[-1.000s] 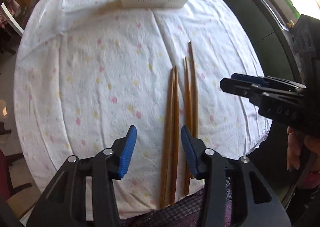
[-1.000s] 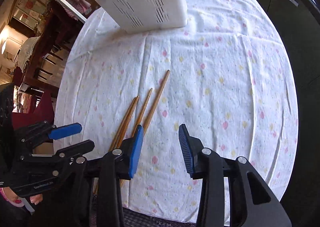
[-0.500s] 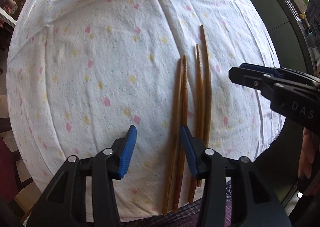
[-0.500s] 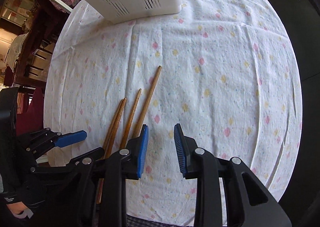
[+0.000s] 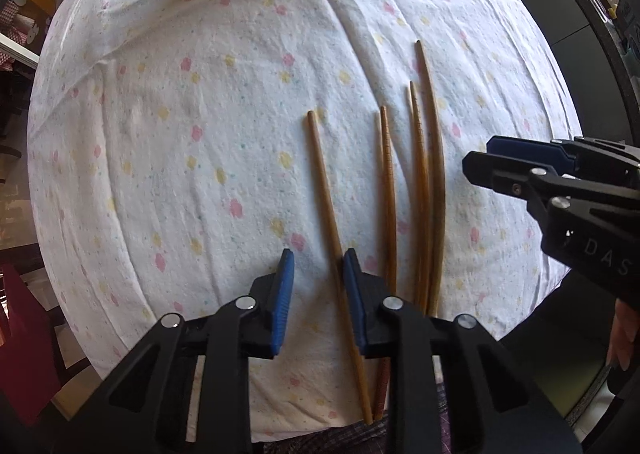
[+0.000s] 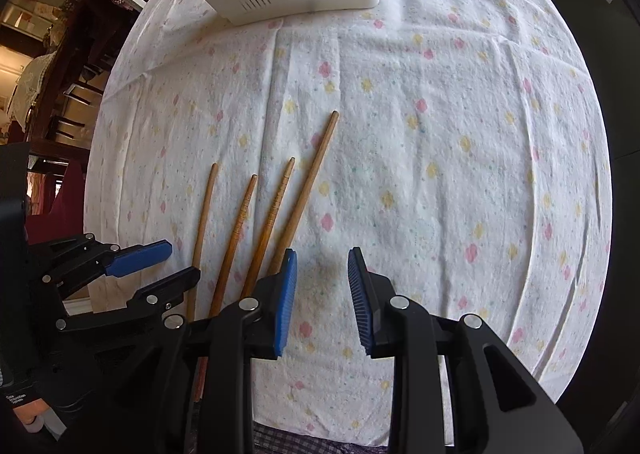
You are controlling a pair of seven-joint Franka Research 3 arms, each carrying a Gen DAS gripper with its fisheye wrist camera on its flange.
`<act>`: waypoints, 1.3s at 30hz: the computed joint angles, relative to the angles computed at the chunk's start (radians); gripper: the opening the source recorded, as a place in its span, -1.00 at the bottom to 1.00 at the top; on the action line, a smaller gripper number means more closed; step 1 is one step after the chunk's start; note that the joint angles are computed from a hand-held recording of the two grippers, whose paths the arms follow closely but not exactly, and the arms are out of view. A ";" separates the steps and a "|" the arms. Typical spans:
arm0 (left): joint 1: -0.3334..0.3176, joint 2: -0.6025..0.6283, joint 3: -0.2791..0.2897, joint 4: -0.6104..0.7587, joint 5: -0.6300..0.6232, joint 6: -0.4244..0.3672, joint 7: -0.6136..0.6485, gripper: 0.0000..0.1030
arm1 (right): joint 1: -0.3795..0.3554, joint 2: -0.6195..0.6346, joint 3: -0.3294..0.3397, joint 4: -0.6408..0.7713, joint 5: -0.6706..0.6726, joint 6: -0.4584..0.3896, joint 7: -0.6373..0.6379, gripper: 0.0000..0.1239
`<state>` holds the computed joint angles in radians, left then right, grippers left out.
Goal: Organize utensils
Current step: 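Move both tools back to the chopsticks and close each on one chopstick, then lift both chopsticks over the caddy and drop them in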
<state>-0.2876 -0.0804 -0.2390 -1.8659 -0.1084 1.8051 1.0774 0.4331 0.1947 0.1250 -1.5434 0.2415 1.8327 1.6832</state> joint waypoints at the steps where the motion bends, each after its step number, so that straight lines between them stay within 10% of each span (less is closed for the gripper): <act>1: 0.004 -0.008 0.006 -0.004 -0.014 -0.005 0.015 -0.77 | 0.003 0.007 0.001 0.011 -0.003 -0.005 0.005 -0.55; 29: 0.065 -0.153 0.060 -0.188 -0.029 0.078 0.081 -0.87 | 0.174 0.276 -0.019 0.415 -0.248 -0.287 0.072 -0.84; 39: 0.054 -0.277 0.082 -0.242 -0.041 0.229 0.132 -0.89 | 0.025 -0.087 -0.004 -0.113 0.013 0.178 -0.037 -0.89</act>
<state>-0.2333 -0.3573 -0.1574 -2.1084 -0.1492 2.0336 1.2090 0.4585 0.1073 0.1206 -1.6566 0.2544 2.0110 1.6464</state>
